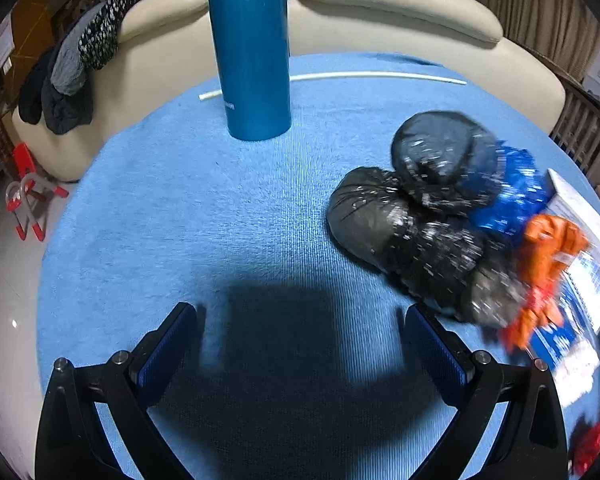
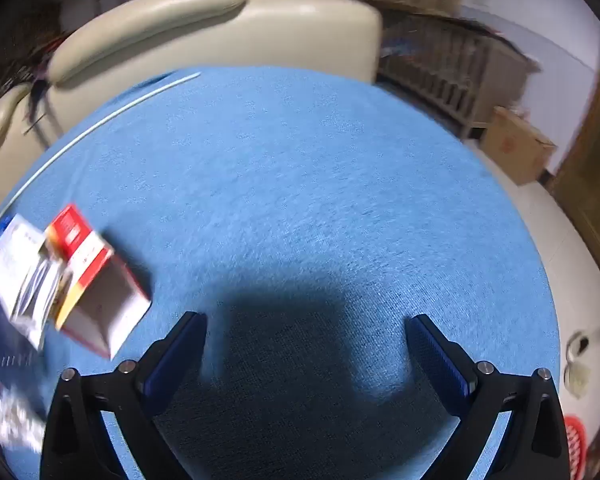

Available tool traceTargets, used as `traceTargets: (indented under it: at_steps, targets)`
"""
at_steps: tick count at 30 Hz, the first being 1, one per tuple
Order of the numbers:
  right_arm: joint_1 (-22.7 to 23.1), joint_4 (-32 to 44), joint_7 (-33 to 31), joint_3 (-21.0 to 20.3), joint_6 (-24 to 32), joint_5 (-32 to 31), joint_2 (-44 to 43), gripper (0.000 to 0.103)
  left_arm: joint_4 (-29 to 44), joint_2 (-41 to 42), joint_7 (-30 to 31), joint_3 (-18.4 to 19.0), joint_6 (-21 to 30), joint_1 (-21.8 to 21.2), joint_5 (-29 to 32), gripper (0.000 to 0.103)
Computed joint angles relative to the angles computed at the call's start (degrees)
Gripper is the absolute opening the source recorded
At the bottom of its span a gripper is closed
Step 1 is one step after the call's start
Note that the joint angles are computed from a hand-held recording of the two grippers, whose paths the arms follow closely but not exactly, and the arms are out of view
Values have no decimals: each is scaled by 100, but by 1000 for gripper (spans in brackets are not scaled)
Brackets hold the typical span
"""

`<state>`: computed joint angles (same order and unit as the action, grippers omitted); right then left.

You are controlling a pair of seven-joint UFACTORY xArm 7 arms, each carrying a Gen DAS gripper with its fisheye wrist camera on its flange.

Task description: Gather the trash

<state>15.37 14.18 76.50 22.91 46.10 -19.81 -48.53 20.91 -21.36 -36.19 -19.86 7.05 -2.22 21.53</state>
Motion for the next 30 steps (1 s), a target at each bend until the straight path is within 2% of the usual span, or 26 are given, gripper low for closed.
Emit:
traceTargets:
  at_steps: [2,6,9,13,15,17,21,30]
  targets:
    - [125,-49,269,246,605,29,-576,103,-141,-260,-22,-18,-33,-60,-16,103]
    - [566,189,83,454,1738,-22,-1490,103,-608,-1106,341,542,123,-771,-544,103]
    - [1048,381,68,749,2451,191,-2178,103,-800,-1658,454,513,333,-1002,-786,103]
    - [1478,625,5,977,2739,588,-2531,103,-1077,-2269,539,479,569,-1357,-1063,103]
    - [1484,816,138,1272,2573,800,-2264,103,-1212,-2638,540,458,776,-1555,-1170,103]
    - [1564,988,273,1554,2653,912,-2125,103,-1334,-3042,540,450,1015,-1748,-1256,103]
    - [1660,1416,772,2141,2745,1125,-1729,103,-1577,-3981,500,415,1568,-2139,-1379,103]
    - [1858,1962,1699,2732,2992,1215,-1363,103,-1881,-5391,420,316,2521,-2724,-1493,103]
